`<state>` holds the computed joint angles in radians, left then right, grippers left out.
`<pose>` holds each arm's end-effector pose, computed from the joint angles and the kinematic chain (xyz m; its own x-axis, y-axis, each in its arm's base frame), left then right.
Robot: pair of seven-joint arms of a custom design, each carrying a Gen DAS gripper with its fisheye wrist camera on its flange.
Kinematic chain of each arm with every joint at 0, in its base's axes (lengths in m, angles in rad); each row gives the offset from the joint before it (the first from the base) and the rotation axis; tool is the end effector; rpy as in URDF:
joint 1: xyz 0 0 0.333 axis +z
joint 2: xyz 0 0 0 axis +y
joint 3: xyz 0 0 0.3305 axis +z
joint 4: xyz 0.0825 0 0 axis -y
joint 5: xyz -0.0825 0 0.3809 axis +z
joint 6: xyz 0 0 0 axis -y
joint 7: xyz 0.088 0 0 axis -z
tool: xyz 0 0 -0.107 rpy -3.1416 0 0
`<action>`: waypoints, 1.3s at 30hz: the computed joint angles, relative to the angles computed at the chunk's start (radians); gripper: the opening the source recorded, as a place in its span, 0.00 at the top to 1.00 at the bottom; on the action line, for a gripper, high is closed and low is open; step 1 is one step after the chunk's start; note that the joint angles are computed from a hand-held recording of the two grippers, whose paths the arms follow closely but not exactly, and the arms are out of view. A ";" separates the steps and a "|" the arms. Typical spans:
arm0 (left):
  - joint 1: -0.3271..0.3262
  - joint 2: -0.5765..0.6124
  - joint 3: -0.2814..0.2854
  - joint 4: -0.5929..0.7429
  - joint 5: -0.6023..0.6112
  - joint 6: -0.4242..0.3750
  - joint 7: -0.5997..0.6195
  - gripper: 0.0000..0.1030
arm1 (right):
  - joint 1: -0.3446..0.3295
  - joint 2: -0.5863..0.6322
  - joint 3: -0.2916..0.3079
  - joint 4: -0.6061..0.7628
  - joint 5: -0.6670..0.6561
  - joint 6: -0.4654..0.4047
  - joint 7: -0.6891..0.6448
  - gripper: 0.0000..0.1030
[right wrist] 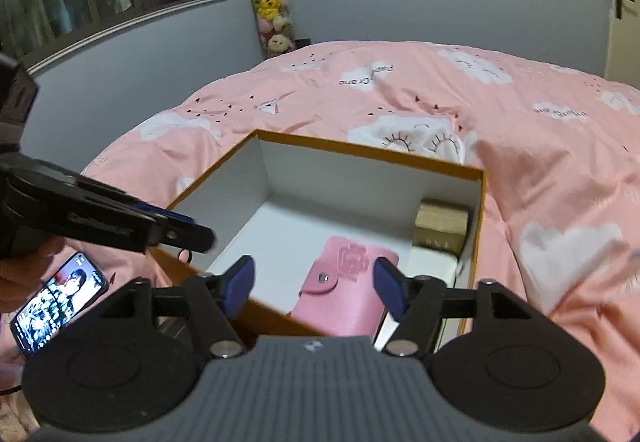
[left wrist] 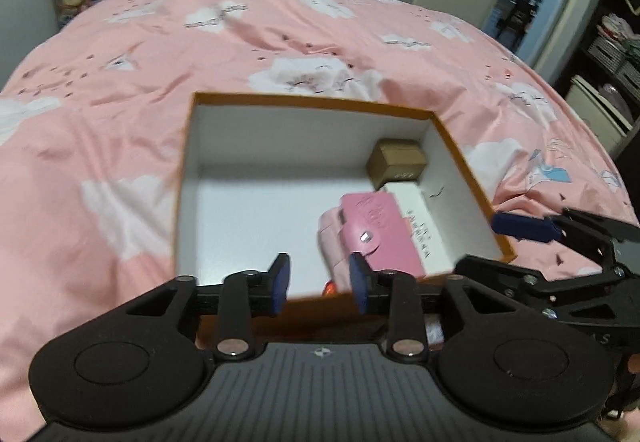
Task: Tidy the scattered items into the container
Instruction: 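Withdraw both grippers from the box toward the remaining items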
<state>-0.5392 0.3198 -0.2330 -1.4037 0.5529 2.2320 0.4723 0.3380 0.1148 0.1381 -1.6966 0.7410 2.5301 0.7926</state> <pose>0.5306 -0.4560 0.6021 0.0698 -0.9827 0.1714 -0.7836 -0.1604 -0.6002 0.5790 0.2848 0.6165 0.7529 -0.6370 -0.1650 -0.4927 -0.3794 -0.7831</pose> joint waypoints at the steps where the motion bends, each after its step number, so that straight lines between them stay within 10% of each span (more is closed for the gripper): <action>1: -0.006 -0.016 0.001 -0.024 0.009 -0.006 -0.016 0.53 | -0.003 -0.016 0.000 -0.023 0.011 -0.011 -0.007 0.31; 14: -0.048 -0.069 -0.050 -0.156 0.052 -0.068 -0.083 0.46 | 0.041 -0.115 -0.011 -0.222 -0.165 0.001 0.075 0.29; 32: -0.154 0.140 -0.004 0.131 0.067 -0.363 -0.012 0.41 | 0.063 -0.056 -0.004 -0.192 -0.370 -0.104 0.184 0.39; 39: -0.146 0.120 0.002 0.103 0.049 -0.348 -0.017 0.39 | 0.057 -0.069 -0.011 -0.193 -0.385 -0.091 0.212 0.68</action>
<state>-0.6849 0.4397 -0.2312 -1.3008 0.6021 1.8842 0.4550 0.3954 0.0459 0.1273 -1.8896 0.3558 2.4393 1.0042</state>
